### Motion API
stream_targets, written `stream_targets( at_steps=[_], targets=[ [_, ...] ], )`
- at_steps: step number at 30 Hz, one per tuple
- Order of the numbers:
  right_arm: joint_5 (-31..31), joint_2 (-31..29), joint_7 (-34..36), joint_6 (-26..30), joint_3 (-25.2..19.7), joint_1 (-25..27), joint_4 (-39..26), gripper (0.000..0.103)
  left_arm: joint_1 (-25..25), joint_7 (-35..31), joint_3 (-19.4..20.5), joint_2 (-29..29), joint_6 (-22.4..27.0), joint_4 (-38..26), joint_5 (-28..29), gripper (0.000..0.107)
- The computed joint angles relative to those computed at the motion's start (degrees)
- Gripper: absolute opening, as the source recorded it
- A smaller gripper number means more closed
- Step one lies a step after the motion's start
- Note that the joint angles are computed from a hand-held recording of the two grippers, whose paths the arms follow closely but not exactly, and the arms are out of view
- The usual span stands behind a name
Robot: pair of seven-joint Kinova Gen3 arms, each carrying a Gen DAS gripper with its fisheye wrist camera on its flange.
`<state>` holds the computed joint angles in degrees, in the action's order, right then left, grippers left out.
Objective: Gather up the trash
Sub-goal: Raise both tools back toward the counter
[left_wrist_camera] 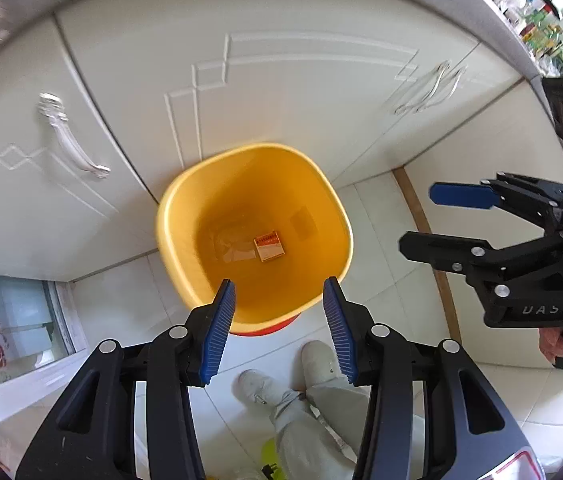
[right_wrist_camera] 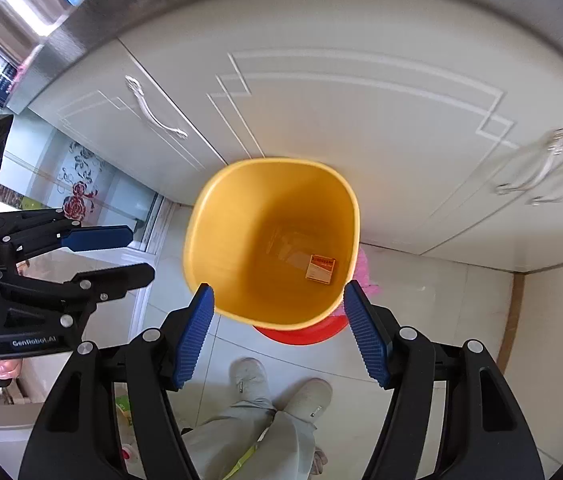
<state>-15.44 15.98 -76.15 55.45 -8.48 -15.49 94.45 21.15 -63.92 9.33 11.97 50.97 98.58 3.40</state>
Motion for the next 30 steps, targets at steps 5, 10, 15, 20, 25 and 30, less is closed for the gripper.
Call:
stream_targets(
  at_steps=[5, 10, 15, 20, 25, 30],
  targets=[
    [2.62, -5.41, -4.73, 1.95, 0.71, -1.55, -0.45, 0.068, 1.72, 5.51, -0.08, -4.53, 3.11, -0.48, -3.95, 0.045],
    [5.28, -10.01, -9.27, 2.78, 0.67, -2.96, -1.51, 0.068, 3.44, 13.15, 1.31, -7.89, 7.49, -3.07, -9.99, 0.045],
    [9.59, -15.45, -15.19, 0.76, 0.18, -4.20, -1.69, 0.068, 5.12, 20.01, 2.96, -10.00, 11.17, -6.26, -18.47, 0.052],
    [13.59, -18.59, -21.68, -3.11, -0.34, -4.11, -2.96, 0.068, 5.20, 24.01, 3.86, -10.48, 11.54, -9.01, -23.95, 0.055],
    [14.93, -16.63, -24.37, -3.25, -0.21, -4.00, -7.72, 0.068, 4.67, 24.67, 3.17, -9.09, 12.58, -13.39, -25.80, 0.066],
    [16.02, -12.25, -24.52, -3.45, 0.17, -4.59, -13.13, 0.068, 2.93, 22.13, 1.32, -7.34, 12.67, -17.50, -25.63, 0.073]
  ],
)
